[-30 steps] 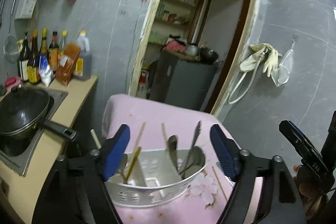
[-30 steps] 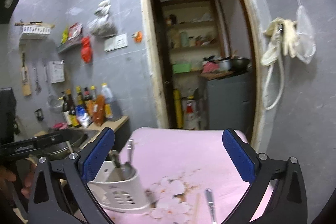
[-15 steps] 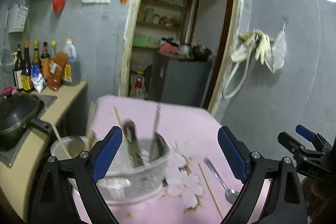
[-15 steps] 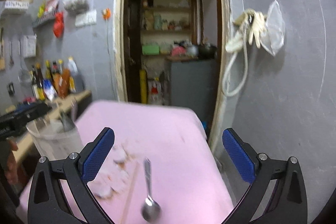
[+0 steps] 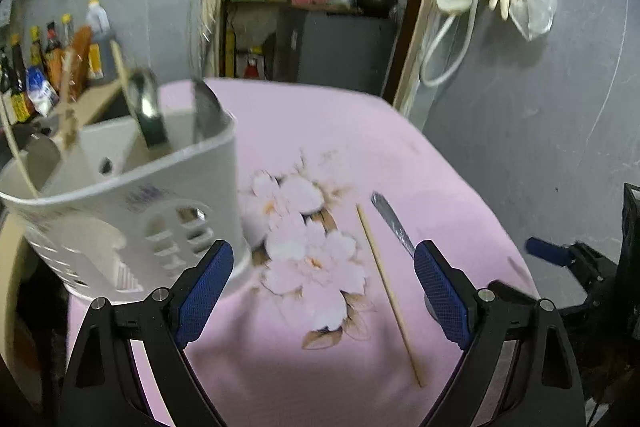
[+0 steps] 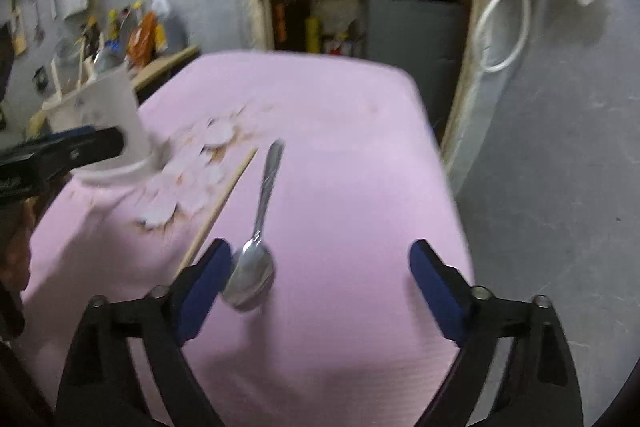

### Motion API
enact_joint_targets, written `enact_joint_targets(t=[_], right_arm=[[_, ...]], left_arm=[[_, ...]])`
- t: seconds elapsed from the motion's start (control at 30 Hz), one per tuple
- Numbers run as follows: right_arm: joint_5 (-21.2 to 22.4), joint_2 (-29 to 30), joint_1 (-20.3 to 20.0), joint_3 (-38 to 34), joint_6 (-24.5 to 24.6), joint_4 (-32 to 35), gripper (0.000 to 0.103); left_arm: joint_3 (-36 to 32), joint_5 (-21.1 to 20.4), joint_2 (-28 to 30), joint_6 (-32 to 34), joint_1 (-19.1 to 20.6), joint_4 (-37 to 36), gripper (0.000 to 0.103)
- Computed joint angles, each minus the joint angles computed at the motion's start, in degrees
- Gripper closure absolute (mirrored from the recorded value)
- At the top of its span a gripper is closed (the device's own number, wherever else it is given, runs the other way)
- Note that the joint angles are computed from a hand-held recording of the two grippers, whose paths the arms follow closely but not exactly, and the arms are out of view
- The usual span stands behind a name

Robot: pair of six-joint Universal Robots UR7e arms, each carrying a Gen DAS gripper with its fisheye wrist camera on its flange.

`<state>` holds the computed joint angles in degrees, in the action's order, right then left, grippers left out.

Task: Organize utensils
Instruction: 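Move both tools back down to the remaining utensils, then grasp the silver knife handle with the right tool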

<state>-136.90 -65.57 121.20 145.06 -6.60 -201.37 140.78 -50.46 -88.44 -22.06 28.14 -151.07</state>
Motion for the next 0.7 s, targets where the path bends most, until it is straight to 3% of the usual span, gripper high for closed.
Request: enact_joint_targets(t=[0.1,0.2,0.4,0.47,0.57,0.63,0.7], right_arm=[[3.30,0.45,-1.16,0.24,-0.42,1.91,0.019],[4.42,1.47,-1.81,-0.20,-1.12,3.71,0.025],[0.31,5.24,-0.96,-2.85,-2.32,6.21,0.032],[-1.91,6.50,-0.56,-3.27,-3.61,4.79,0.047],[-2.93,6.56,-1.18,-2.79,-5.18,2.01,0.070],[-1.85,5.42,-1.89,-1.95,-6.02,1.18,0.072],[-2.81,5.21,-1.95,-1.62,-7.02,0.27,0.086]], left_arm=[[-1.14,-1.93,2.02,-0.17,1.65,0.79,0.027],[-2.31,-3.07,3.55,-0.55,3.02,2.03,0.030],[-3.66,-5.00,4.94,-1.44,4.64,3.67,0.030],[-4.03,-5.75,5.25,-1.74,4.89,4.32,0.032],[-5.66,-7.90,6.85,-0.79,6.22,4.74,0.044],[-6.80,-9.90,8.16,-0.08,7.32,4.83,0.050],[-7.88,-12.12,9.37,0.54,8.22,5.12,0.059]])
